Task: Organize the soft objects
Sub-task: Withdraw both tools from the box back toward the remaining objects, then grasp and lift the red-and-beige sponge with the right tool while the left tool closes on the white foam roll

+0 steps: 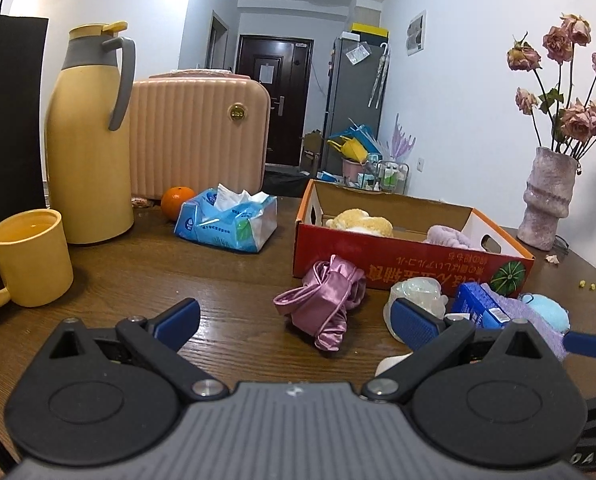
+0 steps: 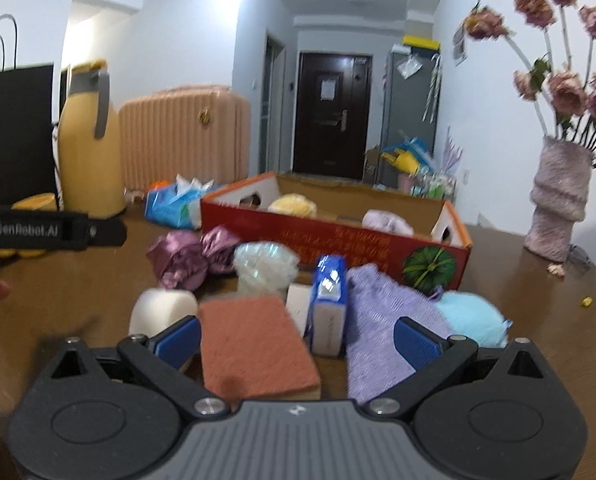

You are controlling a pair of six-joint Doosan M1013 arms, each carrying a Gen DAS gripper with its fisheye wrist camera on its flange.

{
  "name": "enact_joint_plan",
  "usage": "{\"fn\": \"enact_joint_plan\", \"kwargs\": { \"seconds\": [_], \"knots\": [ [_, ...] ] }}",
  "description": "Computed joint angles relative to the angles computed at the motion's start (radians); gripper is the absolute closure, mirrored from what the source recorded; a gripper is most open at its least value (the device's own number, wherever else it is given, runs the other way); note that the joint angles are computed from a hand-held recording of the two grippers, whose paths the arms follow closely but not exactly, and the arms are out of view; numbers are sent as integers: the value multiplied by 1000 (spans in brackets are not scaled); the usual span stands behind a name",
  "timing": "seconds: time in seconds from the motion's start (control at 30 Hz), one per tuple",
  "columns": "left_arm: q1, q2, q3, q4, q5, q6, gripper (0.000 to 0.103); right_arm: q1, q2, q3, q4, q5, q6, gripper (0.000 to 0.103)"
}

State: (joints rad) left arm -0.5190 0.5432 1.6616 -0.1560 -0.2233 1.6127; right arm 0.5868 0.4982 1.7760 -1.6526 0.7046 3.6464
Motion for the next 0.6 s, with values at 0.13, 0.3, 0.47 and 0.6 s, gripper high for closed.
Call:
{"fn": "enact_joint_plan", "kwargs": {
  "seconds": [0.13, 0.3, 0.47, 0.6],
  "knots": [
    [0, 1, -2, 43, 11, -42, 0, -12, 7, -14, 57, -59, -58, 0],
    [1, 2, -2, 111, 20, -109, 0, -27, 19, -35, 155, -125, -163, 3],
    [-3, 4, -3, 127, 28, -121, 0, -46, 24, -49, 249, -182, -243, 10],
    [-5, 5, -5, 131, 37, -127, 0, -58, 24, -49, 286, -230, -274, 30]
  ]
}}
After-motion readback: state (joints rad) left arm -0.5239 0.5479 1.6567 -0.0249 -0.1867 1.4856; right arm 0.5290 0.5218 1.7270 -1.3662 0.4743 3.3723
